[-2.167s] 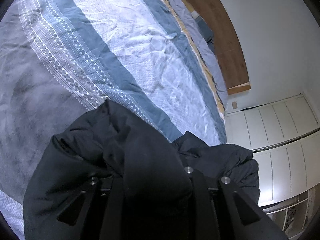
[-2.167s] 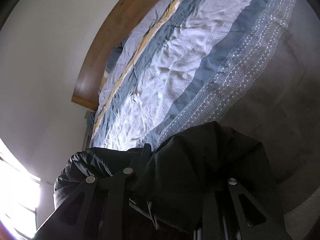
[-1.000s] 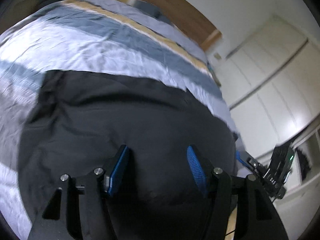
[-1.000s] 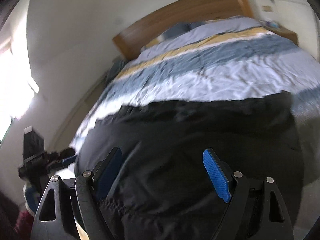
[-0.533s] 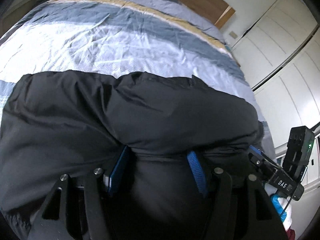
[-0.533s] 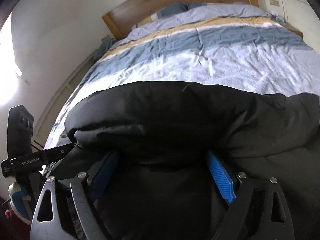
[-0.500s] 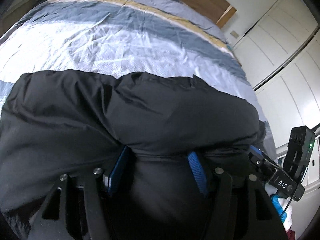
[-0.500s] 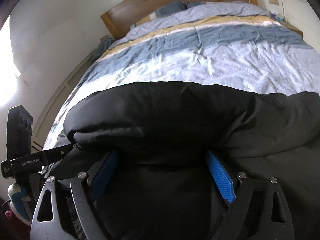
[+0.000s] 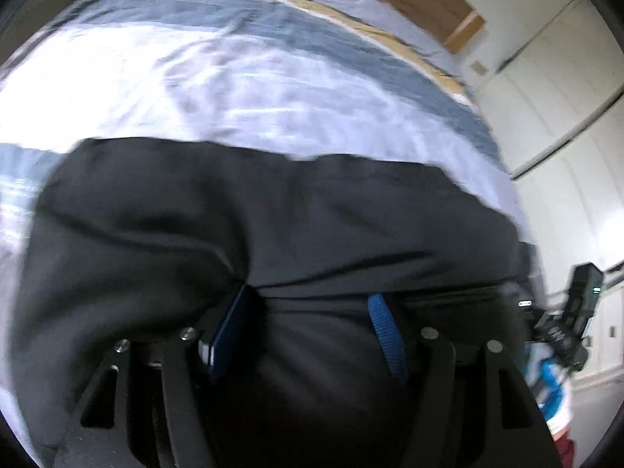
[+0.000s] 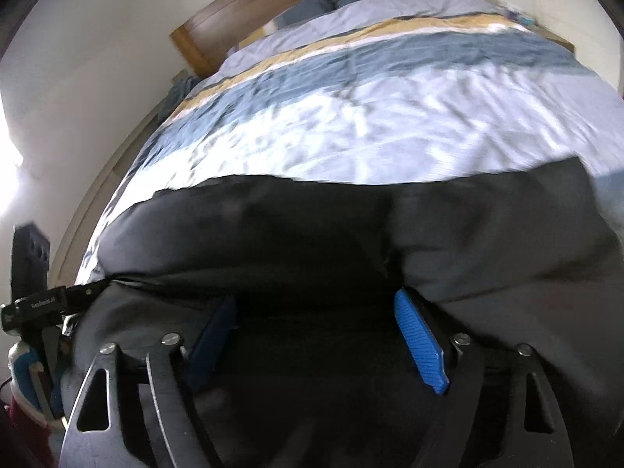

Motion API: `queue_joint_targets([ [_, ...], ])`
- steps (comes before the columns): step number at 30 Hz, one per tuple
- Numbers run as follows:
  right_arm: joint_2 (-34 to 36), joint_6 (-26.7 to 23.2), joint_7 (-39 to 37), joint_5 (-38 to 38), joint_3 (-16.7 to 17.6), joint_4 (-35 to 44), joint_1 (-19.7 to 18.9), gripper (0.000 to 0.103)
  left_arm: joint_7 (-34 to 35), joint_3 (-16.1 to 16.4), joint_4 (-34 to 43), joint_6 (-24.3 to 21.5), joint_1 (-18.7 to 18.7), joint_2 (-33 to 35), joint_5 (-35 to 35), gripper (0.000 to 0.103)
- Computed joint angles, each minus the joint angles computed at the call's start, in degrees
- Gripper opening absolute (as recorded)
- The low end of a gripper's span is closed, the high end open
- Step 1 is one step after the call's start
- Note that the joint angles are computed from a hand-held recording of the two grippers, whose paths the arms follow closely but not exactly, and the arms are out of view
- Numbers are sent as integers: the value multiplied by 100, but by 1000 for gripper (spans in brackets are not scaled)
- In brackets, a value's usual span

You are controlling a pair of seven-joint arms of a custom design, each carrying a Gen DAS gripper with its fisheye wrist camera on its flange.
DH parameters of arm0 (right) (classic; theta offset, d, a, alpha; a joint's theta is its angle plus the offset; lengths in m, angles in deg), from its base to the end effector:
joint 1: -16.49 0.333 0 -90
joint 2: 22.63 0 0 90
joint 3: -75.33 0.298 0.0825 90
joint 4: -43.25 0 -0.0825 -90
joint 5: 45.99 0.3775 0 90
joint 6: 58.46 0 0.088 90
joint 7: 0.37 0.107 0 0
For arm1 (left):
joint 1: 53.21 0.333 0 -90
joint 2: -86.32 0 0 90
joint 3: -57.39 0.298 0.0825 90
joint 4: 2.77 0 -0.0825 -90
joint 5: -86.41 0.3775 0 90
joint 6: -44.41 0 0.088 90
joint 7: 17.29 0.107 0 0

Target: Fold large clothes

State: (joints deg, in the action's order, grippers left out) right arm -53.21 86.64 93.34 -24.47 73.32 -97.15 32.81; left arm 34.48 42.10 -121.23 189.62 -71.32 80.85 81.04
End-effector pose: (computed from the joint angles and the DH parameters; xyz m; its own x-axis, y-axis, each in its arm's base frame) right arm 0.4239 0.1023 0.5437 0.0571 -0.9172 -0.3944 -0.8550 0.1590 -0.4936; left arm 0.4705 -0.3138 0.5204 0.0528 -0.9255 0.3751 -0.9031 -0.2046 -0.3776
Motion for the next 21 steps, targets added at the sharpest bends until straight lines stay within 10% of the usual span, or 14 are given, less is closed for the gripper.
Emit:
queue_joint_targets([
  [11,-985,-697,1003,-1484,316,-533,-1212,85,-907,44,-1336,-432,446,-1580,556,62],
  [21,-2085,-426,636,-1115,277,-906,-209,89,-678,-168,-1798,120,-46,-2270,368,62],
])
